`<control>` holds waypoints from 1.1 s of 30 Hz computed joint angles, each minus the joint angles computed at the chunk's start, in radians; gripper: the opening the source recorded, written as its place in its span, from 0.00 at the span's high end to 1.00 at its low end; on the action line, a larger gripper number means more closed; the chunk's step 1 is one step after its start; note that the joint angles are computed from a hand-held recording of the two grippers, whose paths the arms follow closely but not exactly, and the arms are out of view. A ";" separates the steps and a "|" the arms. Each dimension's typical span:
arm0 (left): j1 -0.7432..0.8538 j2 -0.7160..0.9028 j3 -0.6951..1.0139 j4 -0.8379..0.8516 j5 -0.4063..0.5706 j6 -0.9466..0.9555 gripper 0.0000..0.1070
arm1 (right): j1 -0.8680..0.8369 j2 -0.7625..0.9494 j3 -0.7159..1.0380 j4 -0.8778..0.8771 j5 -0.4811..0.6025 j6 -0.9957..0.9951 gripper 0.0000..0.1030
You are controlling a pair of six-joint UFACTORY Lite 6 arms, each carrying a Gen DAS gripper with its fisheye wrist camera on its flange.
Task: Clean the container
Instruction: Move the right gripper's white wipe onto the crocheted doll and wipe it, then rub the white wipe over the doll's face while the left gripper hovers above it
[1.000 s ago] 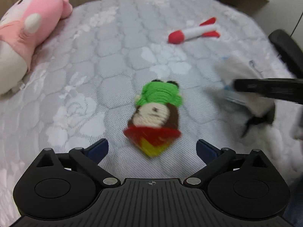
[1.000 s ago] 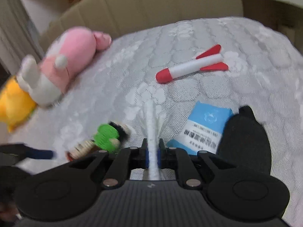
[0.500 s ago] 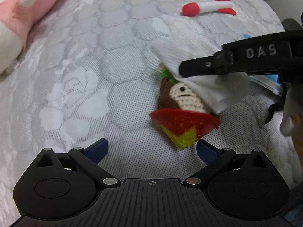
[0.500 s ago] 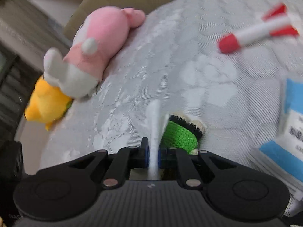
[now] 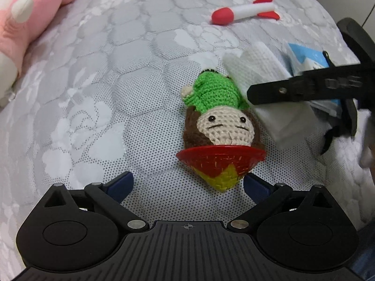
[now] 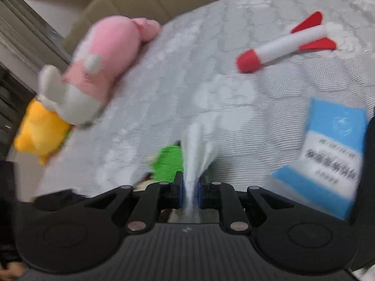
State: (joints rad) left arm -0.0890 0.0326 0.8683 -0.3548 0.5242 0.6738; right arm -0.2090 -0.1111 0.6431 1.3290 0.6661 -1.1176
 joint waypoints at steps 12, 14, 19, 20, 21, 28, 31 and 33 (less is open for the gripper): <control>0.114 0.089 0.068 -0.211 0.116 0.110 0.04 | -0.081 -0.010 -0.149 -0.086 0.094 0.223 0.84; 0.113 0.130 0.092 -0.251 0.114 0.114 0.04 | -0.063 -0.034 -0.145 -0.139 0.054 0.277 0.84; 0.055 0.181 0.104 -0.304 0.004 0.139 0.04 | 0.040 -0.155 -0.066 -0.380 -0.065 0.342 0.84; 0.043 0.178 0.094 -0.323 -0.020 0.166 0.04 | 0.067 -0.192 -0.062 -0.445 -0.103 0.343 0.84; 0.035 0.173 0.082 -0.344 -0.037 0.198 0.04 | 0.086 -0.225 -0.067 -0.495 -0.144 0.341 0.84; -0.024 0.127 -0.011 -0.566 -0.106 0.529 0.22 | -0.019 -0.232 -0.120 -0.319 -0.189 0.199 0.84; -0.043 0.069 -0.058 -0.646 -0.020 0.711 0.24 | -0.090 -0.253 -0.123 -0.178 -0.068 0.057 0.84; -0.054 0.051 -0.075 -0.654 0.016 0.758 0.24 | -0.139 -0.276 -0.135 -0.133 0.026 0.031 0.84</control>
State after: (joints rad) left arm -0.1429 0.0840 0.7935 -1.0089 0.5402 1.4323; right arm -0.3481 -0.3870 0.5080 1.1958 0.6925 -1.0864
